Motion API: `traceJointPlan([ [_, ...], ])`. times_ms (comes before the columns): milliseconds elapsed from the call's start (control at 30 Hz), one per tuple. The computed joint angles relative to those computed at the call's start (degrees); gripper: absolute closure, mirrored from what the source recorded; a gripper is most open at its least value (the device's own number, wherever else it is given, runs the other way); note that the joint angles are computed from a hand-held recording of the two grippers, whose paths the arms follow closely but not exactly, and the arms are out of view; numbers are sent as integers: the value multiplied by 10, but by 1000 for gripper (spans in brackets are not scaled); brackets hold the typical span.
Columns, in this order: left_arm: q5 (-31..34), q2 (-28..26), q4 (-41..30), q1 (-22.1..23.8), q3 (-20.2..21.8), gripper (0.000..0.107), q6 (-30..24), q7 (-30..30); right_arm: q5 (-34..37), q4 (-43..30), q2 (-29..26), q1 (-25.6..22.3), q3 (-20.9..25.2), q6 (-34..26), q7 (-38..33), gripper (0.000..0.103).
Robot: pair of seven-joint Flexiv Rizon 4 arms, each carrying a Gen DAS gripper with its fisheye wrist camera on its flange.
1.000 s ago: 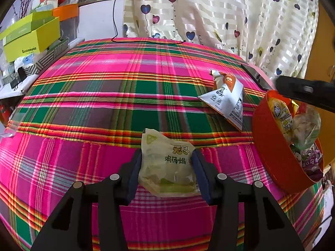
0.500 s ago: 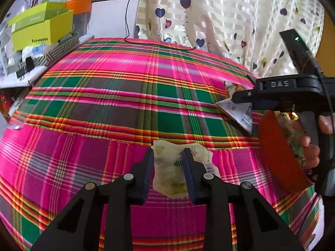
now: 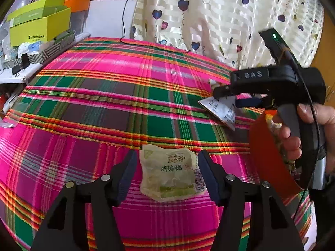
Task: Organize snacks
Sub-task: 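Lift the pale green bag and white-orange packet and carry them toward the basket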
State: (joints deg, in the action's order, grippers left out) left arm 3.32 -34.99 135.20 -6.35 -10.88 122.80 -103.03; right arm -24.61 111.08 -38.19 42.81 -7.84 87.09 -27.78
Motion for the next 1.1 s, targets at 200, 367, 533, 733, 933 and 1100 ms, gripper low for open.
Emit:
traceJointPlan([
  [200, -36, 5, -12, -34, 16, 45, -54, 23, -48, -37, -12, 3, 8, -71, -24, 37],
  [367, -73, 6, -19, -79, 46, 43, -72, 41, -108, -12, -2, 24, -28, -50, -9, 51],
  [533, -105, 4, -22, -113, 69, 42, -72, 64, -133, 9, 5, 39, -56, -16, 1, 64],
  [733, -110, 8, -12, -106, 61, 50, -66, 67, -137, 28, 9, 52, -72, 25, -23, 69],
  [933, -83, 14, 1, -73, 35, 60, -49, 55, -109, 56, 13, 97, -116, 60, -53, 77],
  [1100, -53, 19, 10, -49, 18, 72, -30, 44, -72, 79, 14, 136, -153, 92, -73, 77],
])
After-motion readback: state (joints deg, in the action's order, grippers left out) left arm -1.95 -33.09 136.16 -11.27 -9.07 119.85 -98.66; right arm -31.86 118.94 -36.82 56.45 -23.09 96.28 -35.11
